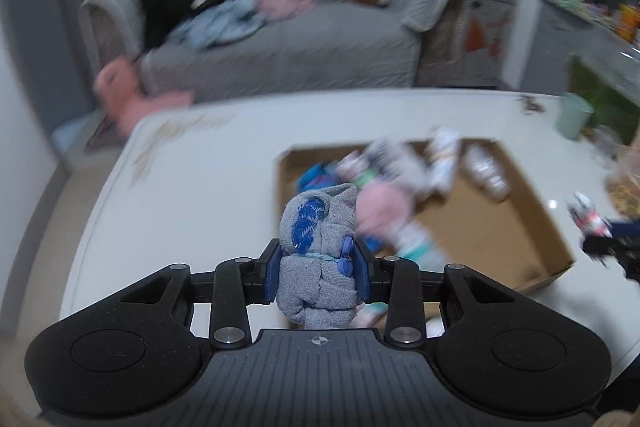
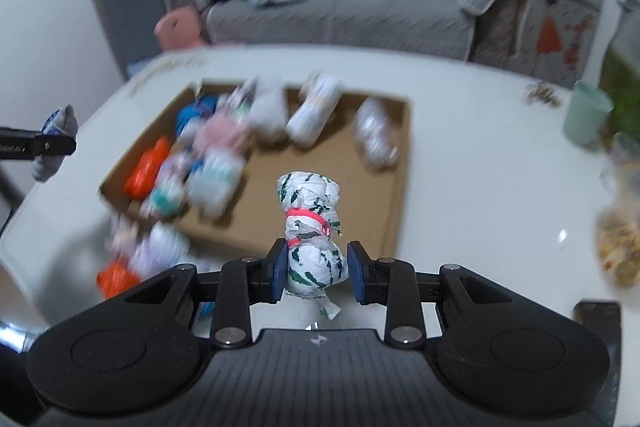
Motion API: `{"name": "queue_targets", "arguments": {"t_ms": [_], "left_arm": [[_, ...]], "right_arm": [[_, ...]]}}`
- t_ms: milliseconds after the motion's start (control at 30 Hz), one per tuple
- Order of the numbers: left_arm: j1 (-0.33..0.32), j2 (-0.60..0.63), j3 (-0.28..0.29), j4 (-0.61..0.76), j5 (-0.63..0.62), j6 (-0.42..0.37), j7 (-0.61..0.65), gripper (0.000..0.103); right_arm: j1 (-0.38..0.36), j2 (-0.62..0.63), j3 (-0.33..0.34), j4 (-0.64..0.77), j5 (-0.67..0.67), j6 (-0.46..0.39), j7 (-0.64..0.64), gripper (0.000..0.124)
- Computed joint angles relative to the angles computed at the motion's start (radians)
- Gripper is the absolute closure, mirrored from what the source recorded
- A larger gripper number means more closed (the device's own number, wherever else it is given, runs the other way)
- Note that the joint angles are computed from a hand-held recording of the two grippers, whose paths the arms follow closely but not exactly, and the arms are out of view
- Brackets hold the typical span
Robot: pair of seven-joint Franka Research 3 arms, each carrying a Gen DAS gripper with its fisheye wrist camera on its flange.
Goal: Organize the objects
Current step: 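Carry the grey sock into the tray with the left gripper while the right carries the green-print bundle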
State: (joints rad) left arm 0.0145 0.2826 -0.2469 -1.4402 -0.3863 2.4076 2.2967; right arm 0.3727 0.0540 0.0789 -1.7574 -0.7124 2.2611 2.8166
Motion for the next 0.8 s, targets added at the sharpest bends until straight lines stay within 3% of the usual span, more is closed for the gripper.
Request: {"name": "queue_targets", "arguments": {"t_ms": [133,300,800], "left_arm": [[-0.033,0.045,-0.036,0.066,-0.004,-0.024,0.052,0.061],[-0.087,0.155,-0.061,0.195,0.038,-0.102,0.029,0.061],[-0.166,0.338,-0.07,0.324,0.173,-0.139,-0.046,0.061]], "right_arm": [[-0.021,0.004,-0.019,0.012,-0.054,0.04,0.007,0.095],[-0.047,0.043,-0.048,0.036,-0.066,0.105,-0.007,0.095],[-0.079,0.131,-0.095,0.089,0.158,0.178,-0.255,0.095]]}}
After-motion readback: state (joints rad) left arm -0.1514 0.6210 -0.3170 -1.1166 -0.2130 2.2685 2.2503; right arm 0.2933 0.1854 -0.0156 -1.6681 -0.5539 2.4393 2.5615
